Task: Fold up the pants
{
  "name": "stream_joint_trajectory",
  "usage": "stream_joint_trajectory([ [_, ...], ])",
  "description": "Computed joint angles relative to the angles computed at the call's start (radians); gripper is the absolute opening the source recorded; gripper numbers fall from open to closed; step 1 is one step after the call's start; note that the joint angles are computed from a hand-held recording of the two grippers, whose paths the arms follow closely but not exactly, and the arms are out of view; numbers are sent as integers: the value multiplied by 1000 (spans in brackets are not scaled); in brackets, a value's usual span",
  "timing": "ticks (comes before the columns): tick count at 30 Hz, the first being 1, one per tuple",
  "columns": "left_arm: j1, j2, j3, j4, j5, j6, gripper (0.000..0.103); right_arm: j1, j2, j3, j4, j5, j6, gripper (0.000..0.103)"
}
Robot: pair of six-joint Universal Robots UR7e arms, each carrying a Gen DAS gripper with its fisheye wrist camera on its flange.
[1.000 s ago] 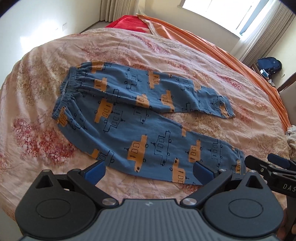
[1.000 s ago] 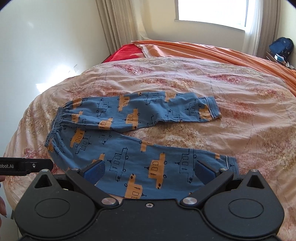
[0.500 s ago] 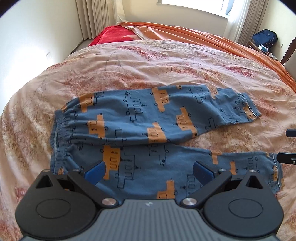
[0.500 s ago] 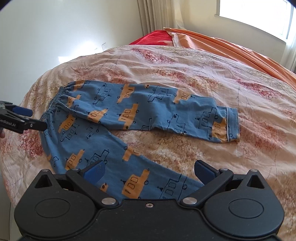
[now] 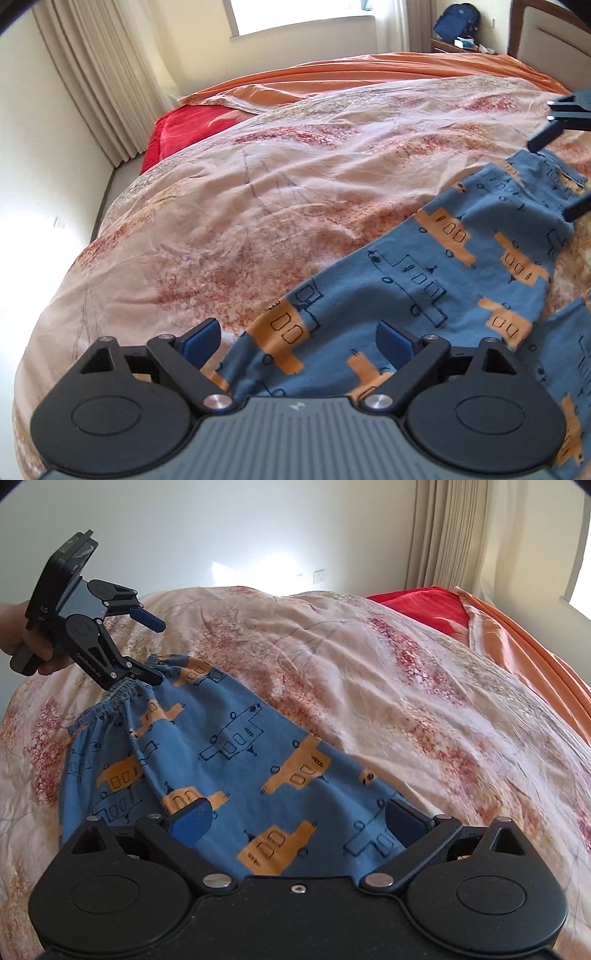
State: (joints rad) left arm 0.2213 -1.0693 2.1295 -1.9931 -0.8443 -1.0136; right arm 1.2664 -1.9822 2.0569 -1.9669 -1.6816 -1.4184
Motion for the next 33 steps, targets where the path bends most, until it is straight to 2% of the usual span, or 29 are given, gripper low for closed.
stream_joint_trajectory([
  [3,35,-22,54,-98,-3,121,81,47,103,23,-99,-63,-6,84],
  [8,102,-62,104,-222,-45,261,56,87,228,8,-166,-125,-55,76],
  [11,133,-72,111,-250,-57,316,52,111,285,-9,-188,-172,-83,69],
  [12,140,-75,112,-256,-58,337,51,118,301,-16,-187,-186,-91,62],
  [14,161,-79,106,-263,-68,374,46,133,336,-29,-188,-215,-97,56],
  [17,191,-81,97,-280,-102,422,41,147,373,-37,-198,-250,-110,55],
  [19,206,-83,91,-279,-118,446,41,155,394,-46,-191,-274,-117,55],
  [22,229,-90,86,-288,-145,481,41,163,425,-63,-167,-306,-120,50],
  [27,265,-102,81,-301,-236,531,36,165,474,-91,-130,-343,-75,48],
  [28,265,-106,84,-305,-245,537,29,162,479,-96,-122,-346,-73,44],
  [29,263,-109,90,-309,-245,539,17,161,482,-101,-108,-347,-69,24],
  [30,257,-115,100,-316,-241,540,10,160,483,-109,-90,-345,-63,1],
  [31,245,-122,114,-325,-230,542,3,159,484,-118,-67,-343,-57,1],
  [33,221,-133,137,-344,-206,539,0,154,474,-128,-32,-331,-75,1],
])
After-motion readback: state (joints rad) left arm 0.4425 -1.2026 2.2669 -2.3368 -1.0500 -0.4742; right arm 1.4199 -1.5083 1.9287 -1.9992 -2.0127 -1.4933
